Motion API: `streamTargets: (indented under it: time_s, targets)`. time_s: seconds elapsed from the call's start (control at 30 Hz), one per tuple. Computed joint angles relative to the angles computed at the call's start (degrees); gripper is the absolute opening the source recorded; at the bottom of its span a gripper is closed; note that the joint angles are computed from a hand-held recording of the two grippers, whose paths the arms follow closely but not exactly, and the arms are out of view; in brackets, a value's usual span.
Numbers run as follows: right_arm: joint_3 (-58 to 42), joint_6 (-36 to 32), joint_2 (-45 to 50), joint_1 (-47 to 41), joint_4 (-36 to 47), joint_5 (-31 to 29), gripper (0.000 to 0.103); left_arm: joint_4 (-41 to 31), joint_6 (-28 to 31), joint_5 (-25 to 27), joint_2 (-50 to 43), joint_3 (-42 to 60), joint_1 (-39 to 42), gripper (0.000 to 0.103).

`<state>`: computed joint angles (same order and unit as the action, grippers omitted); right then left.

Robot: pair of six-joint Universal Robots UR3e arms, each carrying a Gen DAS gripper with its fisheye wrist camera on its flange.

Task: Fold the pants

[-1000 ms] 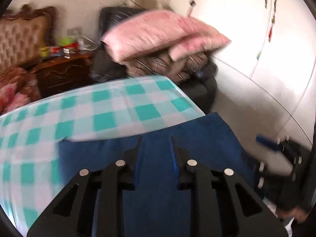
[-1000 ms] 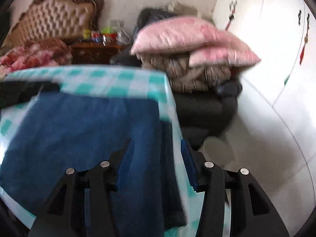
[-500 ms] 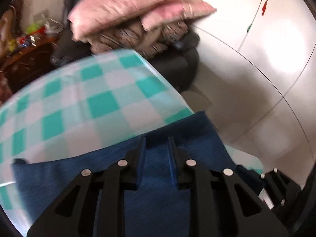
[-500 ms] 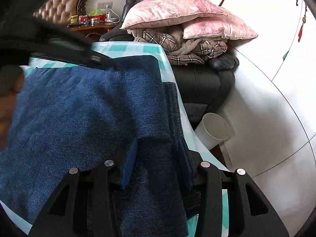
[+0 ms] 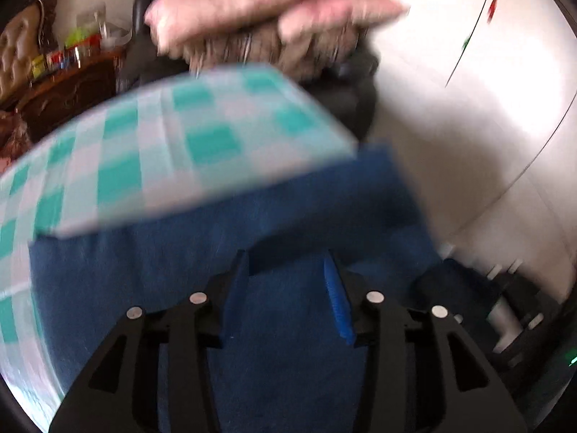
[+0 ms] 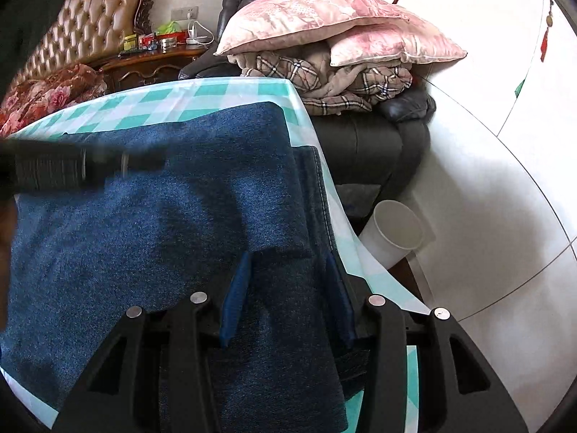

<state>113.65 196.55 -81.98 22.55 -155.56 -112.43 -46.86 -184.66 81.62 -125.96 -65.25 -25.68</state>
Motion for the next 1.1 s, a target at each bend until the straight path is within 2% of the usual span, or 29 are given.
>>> streamTargets:
  time_s: [0.03, 0.1, 0.2, 0.27, 0.33, 0.47, 0.53, 0.73, 1.1]
  targets:
    - [-0.38, -0.13, 0.37, 0.0, 0.16, -0.23, 0.042, 2.97, 0.23, 0.6, 0.71, -2.67, -0.22, 0.044]
    - [-0.5, -0.16, 0.4, 0.21, 0.33, -0.55, 0.042, 2.81, 0.15, 2.84, 1.81, -3.57, -1.19, 0.044]
    - [0.44, -0.28, -0.36, -0.44, -0.27, 0.6, 0.042, 7.16, -1.0, 3.65, 8.48, -12.47, -2.08, 0.044]
    - [0.75, -0.2, -0.46, -0.89, -0.71, 1.18, 0.043, 9.69, -1.82, 7.49, 13.56, -19.32, -4.47, 0.044]
    - [0.55, 0.12, -0.14, -0.56, -0.77, 0.71, 0.044, 11.07, -2.76, 7.73, 18.17, -25.8, -5.91, 0.044]
    - [0.19, 0.42, 0.08, -0.05, -0.38, 0.02, 0.044, 12.93, -4.33, 12.07, 22.14, -33.45, -9.55, 0.044]
    - [0.06, 0.52, -0.07, -0.07, 0.08, 0.09, 0.044, 15.12, -4.81, 11.76, 23.98, -36.67, -9.45, 0.045]
    - [-0.13, 0.64, 0.05, 0.28, 0.32, -0.34, 0.045, 14.03, -5.35, 9.84, 27.75, -40.22, -7.8, 0.052]
    - [-0.54, 0.82, -0.15, 0.4, 1.49, -0.8, 0.046, 10.74, -6.11, 9.7, 35.98, -45.93, -4.84, 0.053]
